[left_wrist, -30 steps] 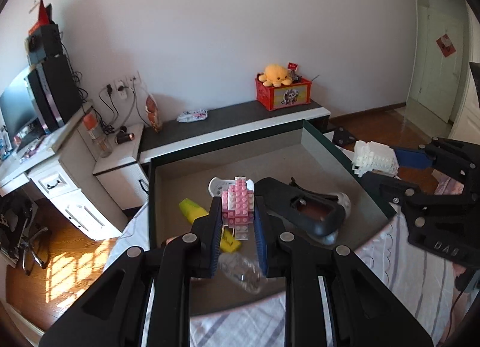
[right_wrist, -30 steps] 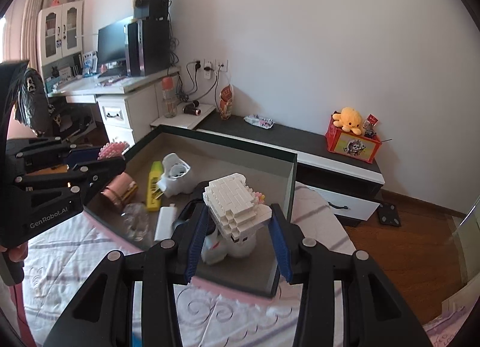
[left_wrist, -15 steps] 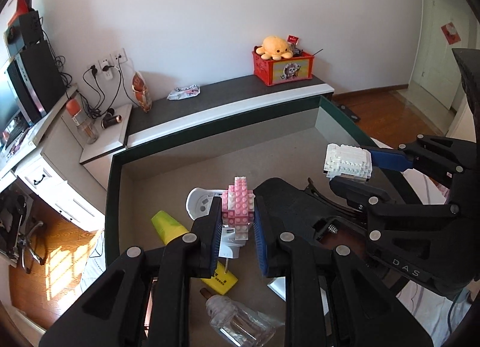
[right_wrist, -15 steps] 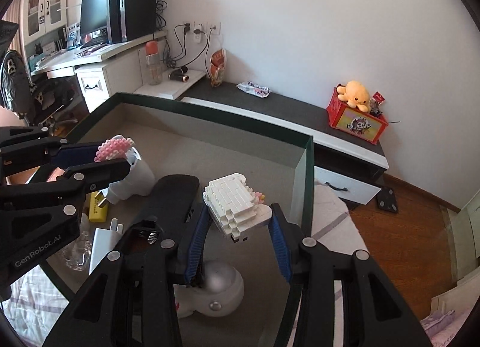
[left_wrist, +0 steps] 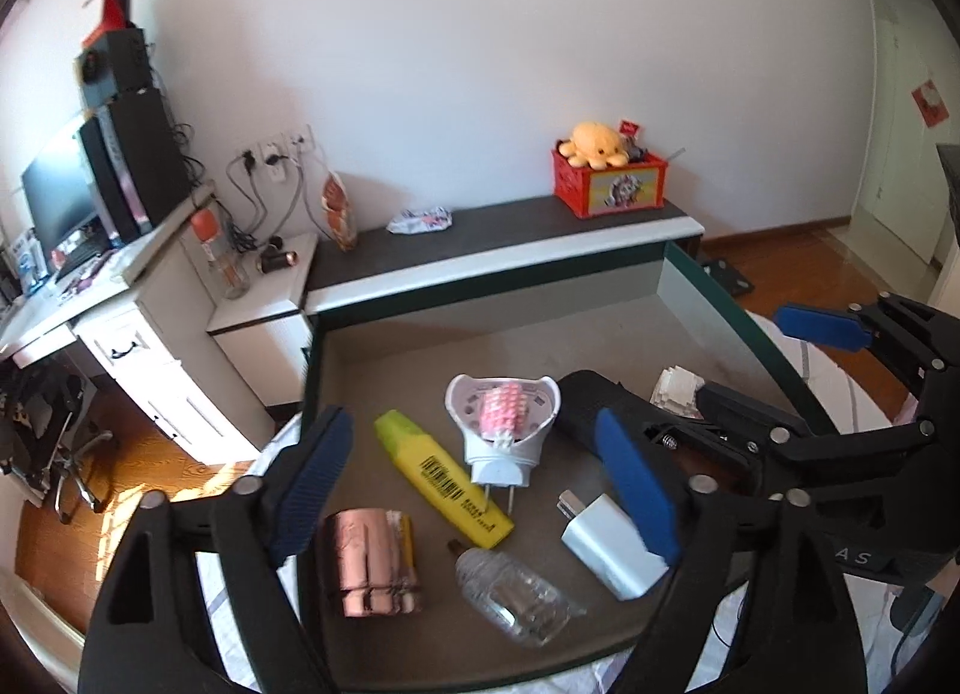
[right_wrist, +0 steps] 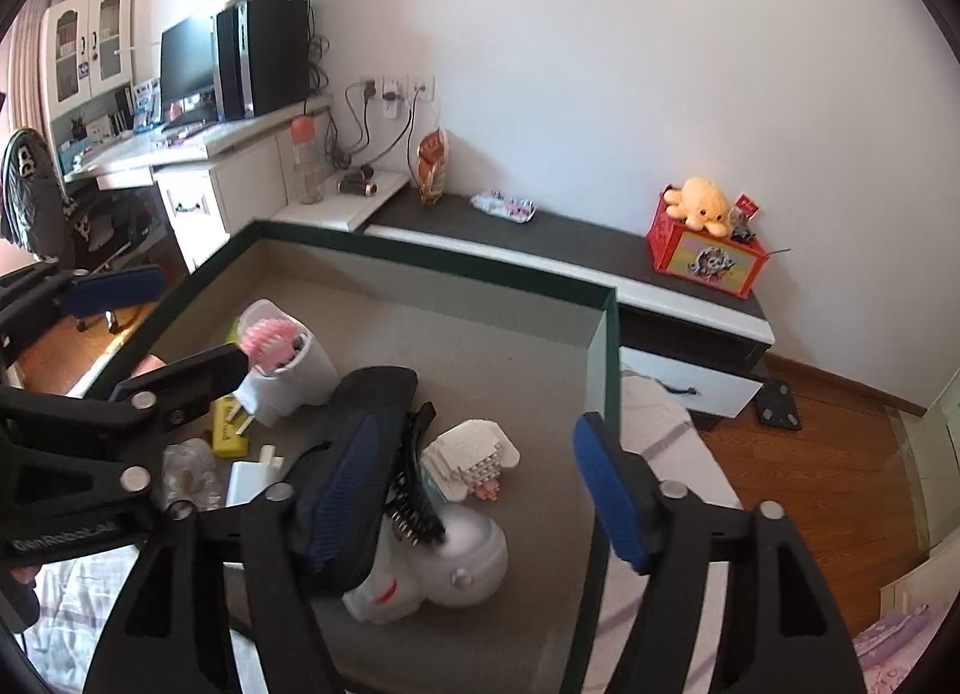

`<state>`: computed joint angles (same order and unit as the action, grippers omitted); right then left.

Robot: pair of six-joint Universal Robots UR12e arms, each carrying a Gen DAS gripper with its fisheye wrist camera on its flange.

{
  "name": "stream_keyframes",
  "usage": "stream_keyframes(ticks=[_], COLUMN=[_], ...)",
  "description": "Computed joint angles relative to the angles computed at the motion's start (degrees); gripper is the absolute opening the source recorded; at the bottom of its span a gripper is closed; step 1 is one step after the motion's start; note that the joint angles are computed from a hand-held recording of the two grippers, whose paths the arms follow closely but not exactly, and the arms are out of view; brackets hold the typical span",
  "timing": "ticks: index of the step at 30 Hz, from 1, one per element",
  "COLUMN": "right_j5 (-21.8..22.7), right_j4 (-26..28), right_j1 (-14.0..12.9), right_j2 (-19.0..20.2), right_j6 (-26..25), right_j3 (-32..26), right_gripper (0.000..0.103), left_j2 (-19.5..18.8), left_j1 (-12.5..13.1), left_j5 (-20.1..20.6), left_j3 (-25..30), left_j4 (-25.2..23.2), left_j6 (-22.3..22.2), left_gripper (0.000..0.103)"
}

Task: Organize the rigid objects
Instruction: 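Release both pieces into the box and withdraw both grippers over the bed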

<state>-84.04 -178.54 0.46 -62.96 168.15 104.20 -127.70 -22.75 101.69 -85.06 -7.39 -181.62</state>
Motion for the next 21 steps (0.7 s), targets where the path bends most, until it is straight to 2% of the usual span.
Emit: stream_keyframes(ticks=[3, 5, 7, 9, 14, 21], right_j5=[-0.61, -0.06, 0.11, 0.37, 0.69, -0.14], right_j4=[-2.46, -4.04, -5.80, -8.22, -11.56, -16.10], right_j1=[0.10, 0.01, 0.00, 0.06, 0.33, 0.95], right_j2=[-1.70, -3.16, -4.53, -6.02, -9.93, -14.87], right_j6=[0.50, 0.89, 1.76, 2.03, 2.68, 5.01], right_j3=[2.10, 3.87, 5.67, 7.77, 12.39, 18.71], right_gripper=[0.081, 0.083, 0.090, 0.103, 0.103, 0.103], left_j2=[1.75, 2.76, 4.09, 5.65, 9.54, 13.92], left_j1=[-0.47, -1.15, -1.57, -1.76, -2.13, -3.54], left_j5=[3.04, 6.07, 7.61, 8.40, 8.15, 10.53], left_j3=[-2.75, -4.46, -6.47, -8.78, -14.47, -21.29], left_j4=[3.49, 5.84, 7.60, 9.53, 13.56, 18.89], left_j6=[-0.20, -0.01, 0.00, -0.72, -2.54, -3.76], left_gripper=[0.103, 0.103, 0.103, 0.103, 0.103, 0.103])
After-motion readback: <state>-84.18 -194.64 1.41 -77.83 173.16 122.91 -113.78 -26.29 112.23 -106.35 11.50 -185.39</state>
